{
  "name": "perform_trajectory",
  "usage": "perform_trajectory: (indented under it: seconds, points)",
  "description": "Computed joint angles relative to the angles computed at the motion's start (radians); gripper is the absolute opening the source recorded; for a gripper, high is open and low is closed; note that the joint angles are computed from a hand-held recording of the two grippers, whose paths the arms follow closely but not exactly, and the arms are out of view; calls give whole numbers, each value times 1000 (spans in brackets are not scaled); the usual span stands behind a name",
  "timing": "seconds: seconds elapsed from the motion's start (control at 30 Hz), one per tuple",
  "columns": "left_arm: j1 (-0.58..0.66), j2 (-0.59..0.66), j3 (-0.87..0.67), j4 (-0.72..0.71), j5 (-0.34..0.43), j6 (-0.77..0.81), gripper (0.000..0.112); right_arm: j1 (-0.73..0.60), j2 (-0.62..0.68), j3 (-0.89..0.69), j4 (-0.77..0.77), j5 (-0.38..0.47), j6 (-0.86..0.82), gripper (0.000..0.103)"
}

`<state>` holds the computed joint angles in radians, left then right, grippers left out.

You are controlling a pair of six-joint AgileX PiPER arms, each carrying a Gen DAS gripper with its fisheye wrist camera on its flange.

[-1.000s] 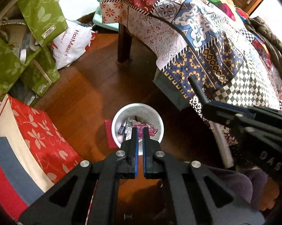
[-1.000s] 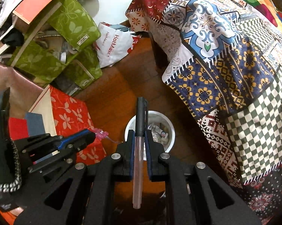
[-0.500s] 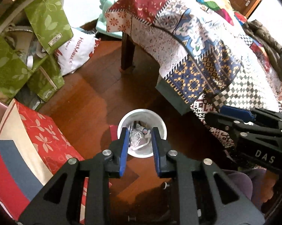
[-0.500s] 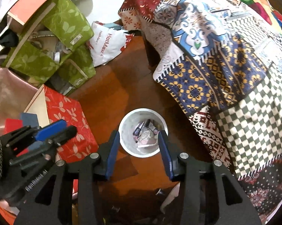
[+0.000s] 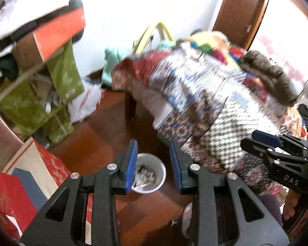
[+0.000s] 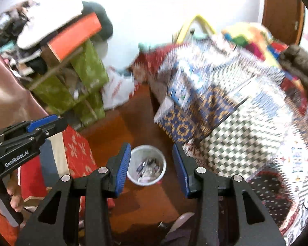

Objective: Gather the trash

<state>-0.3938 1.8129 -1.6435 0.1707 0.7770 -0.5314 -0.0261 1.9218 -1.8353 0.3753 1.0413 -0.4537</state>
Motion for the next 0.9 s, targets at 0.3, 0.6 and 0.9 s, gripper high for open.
perform_trajectory:
  seconds: [0.3, 0.6, 0.9]
  points:
    - [-186, -267, 93, 222, -73, -203, 31, -128, -430, 291, 109, -193, -39, 39]
    - [-430, -434, 151, 494, -107, -385, 31, -265, -753, 523, 231, -332, -58, 39]
    - [-631, -527, 282, 833, -65, -626, 67, -188, -939, 651, -131, -450, 335, 77]
